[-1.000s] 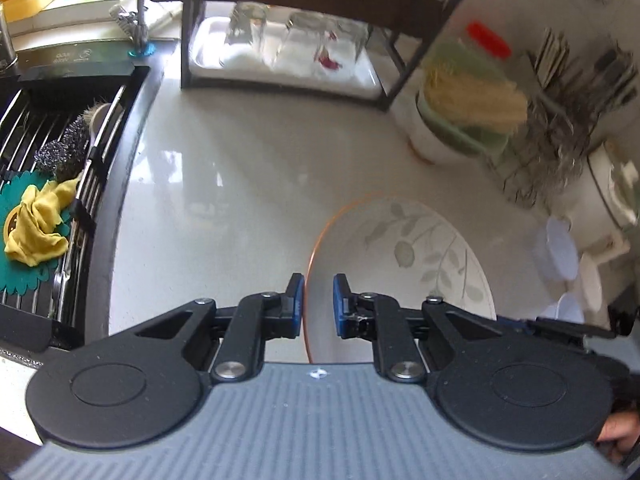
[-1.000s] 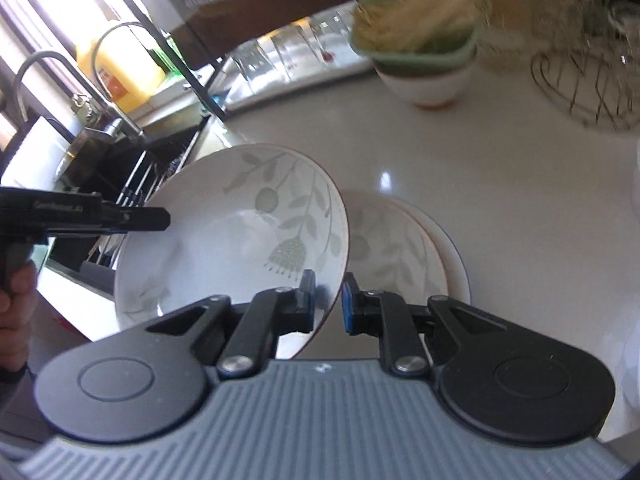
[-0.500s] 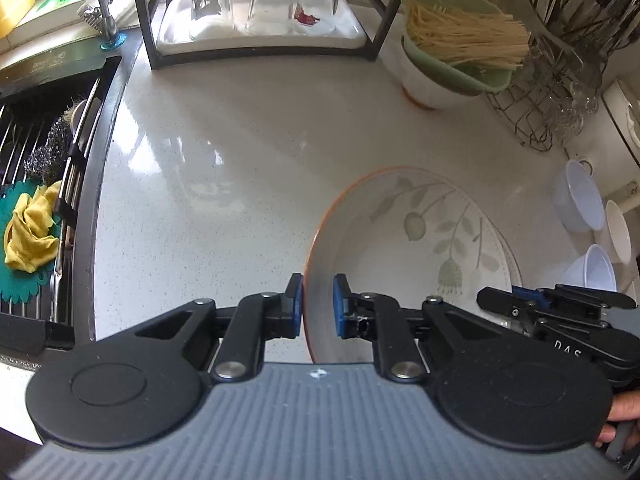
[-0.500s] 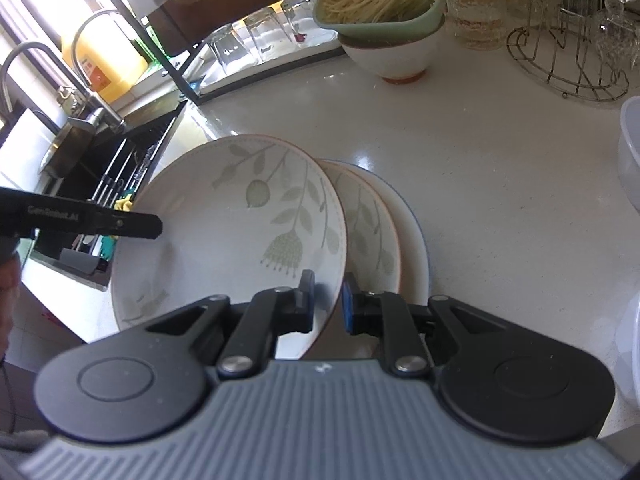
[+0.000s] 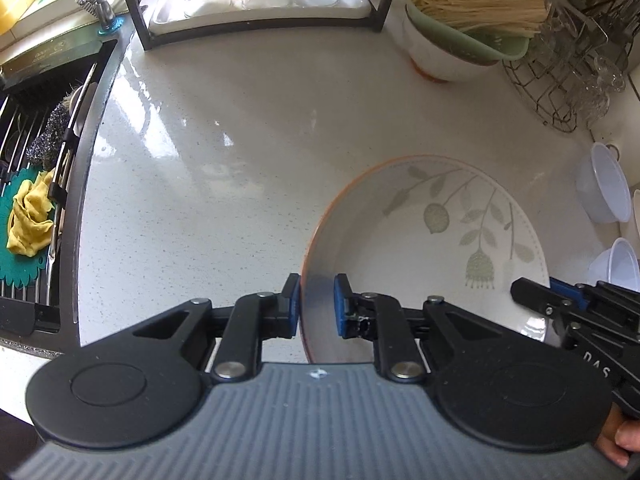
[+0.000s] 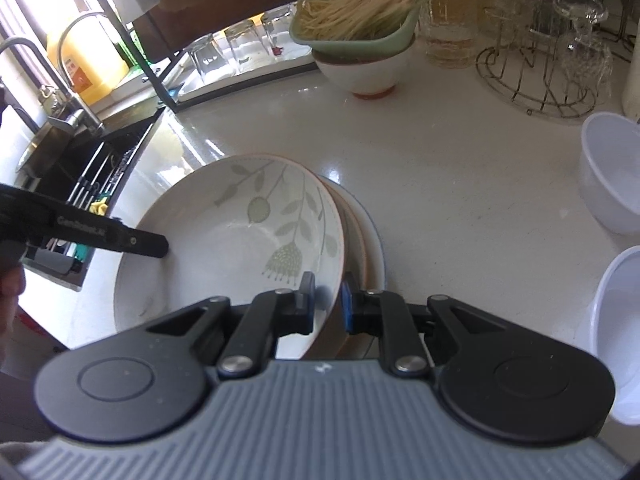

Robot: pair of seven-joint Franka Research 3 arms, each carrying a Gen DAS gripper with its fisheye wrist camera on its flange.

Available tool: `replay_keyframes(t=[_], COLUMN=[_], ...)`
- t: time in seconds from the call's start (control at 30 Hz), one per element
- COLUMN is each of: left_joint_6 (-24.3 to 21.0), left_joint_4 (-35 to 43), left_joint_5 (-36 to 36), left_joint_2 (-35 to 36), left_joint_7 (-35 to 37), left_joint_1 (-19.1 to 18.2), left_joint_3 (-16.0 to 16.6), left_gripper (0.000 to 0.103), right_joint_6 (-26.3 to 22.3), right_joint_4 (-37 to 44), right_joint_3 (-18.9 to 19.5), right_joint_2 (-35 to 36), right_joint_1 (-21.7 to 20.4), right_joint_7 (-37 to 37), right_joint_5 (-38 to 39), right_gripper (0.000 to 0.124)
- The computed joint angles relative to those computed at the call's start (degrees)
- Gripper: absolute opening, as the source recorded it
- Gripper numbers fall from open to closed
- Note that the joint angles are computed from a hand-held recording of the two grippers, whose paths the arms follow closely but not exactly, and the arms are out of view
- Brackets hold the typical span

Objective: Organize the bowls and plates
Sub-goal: 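Carry the second leaf-pattern plate and lower it onto the plate stack, then open both grippers and lift away from the plate stack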

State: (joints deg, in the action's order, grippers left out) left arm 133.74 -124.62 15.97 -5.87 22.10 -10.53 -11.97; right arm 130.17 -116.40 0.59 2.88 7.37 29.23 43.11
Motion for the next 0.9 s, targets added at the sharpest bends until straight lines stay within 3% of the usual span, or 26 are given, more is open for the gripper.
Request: replay_keyframes(t=[0.33,0.63,0.9], left_joint_6=[-1.31,-0.8,-7.68], left_joint_4=[1.73,1.57,5.02], left_joint_5=[3.1,7.55,12.02], left_joint_2=[-0.56,-3.91,-6.81], left_joint_7=[-5.53,-11.52,-9.25], left_joint_1=[-0.43,-1.16,-2.75], left_joint_3=[-0.87,-2.35,-4.44], left_gripper=[0.018,0.018,0.018], right_joint_6=[3.94,3.77,0.58], right_joint_4=[-1.66,-2.72,-0.96], right_joint_3=[-0.18,-1.03,-2.77], right_joint_2=[-1.67,-4.41,-6.96], right_joint_1=[0.37,0.13,-0.92], right_joint_7=[3.44,-0.13,0.49], right_joint_5=[-0.1,4.72,8.55], right_gripper=[0.016,0.015,0.015])
